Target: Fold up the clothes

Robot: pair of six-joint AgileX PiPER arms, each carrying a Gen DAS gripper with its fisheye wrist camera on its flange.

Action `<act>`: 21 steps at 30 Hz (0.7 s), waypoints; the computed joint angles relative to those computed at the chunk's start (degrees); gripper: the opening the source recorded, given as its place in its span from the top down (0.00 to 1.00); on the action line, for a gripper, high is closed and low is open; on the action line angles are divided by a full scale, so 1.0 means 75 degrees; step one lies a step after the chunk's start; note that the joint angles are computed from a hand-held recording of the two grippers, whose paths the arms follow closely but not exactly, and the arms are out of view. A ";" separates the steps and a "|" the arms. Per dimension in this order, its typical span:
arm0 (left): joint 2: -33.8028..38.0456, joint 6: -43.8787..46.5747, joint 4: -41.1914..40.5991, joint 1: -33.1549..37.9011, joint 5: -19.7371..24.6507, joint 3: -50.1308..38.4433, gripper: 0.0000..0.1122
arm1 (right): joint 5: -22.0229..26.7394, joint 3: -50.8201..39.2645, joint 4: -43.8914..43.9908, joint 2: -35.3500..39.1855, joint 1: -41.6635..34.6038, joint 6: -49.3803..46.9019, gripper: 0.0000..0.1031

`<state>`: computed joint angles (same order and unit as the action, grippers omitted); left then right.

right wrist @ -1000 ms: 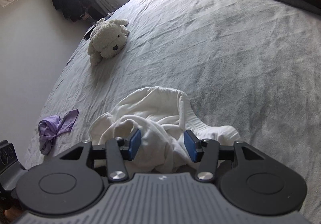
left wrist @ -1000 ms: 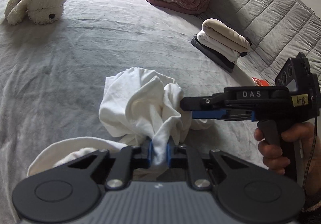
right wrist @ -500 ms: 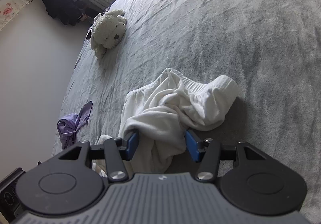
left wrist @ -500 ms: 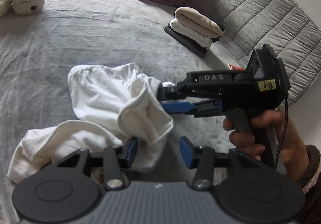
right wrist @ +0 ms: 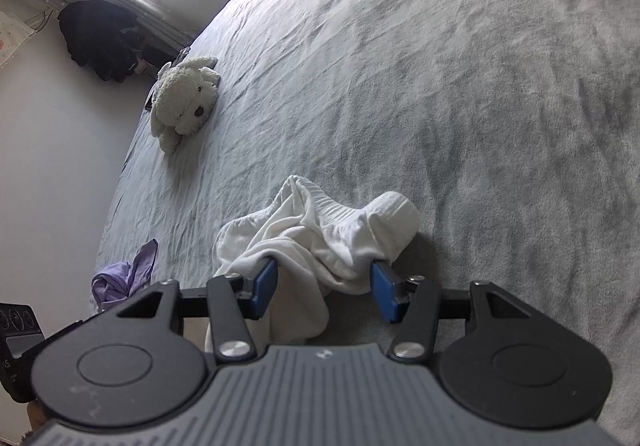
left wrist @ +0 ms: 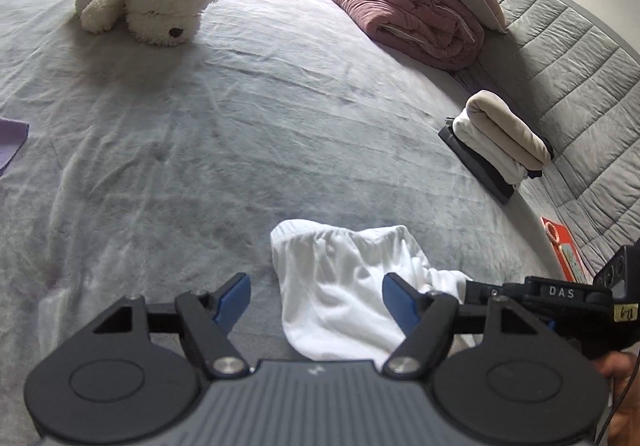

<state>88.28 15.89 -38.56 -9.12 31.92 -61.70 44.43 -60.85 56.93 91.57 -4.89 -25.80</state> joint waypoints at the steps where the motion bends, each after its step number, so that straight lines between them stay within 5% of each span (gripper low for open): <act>1: 0.0145 0.0307 -0.0395 0.0086 -0.0010 0.0040 0.36 | -0.0055 -0.0036 -0.0014 0.0048 0.0020 0.0037 0.46; 10: 0.1244 0.1844 -0.2470 0.0287 -0.0016 -0.0172 0.48 | -0.0761 -0.0490 -0.0207 0.0210 0.0138 0.0300 0.46; 15: 0.1319 0.2079 -0.2857 0.0361 -0.0297 -0.0028 0.83 | -0.0989 -0.0893 -0.0796 0.0624 0.0553 0.0869 0.46; 18: 0.1312 0.2185 -0.3025 0.0493 -0.0256 0.0029 0.92 | -0.1292 -0.1117 -0.1639 0.0846 0.1056 0.1498 0.46; 20: 0.1231 0.2290 -0.3070 0.0592 -0.0187 0.0071 0.94 | -0.1676 -0.1198 -0.2689 0.0876 0.1554 0.1977 0.50; 21: 0.1176 0.2338 -0.3061 0.0633 -0.0169 0.0092 0.95 | -0.1854 -0.1241 -0.3309 0.0891 0.1812 0.2265 0.64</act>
<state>97.10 33.42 -61.51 -4.37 30.65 -61.01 30.53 -70.16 32.12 98.25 8.70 -8.81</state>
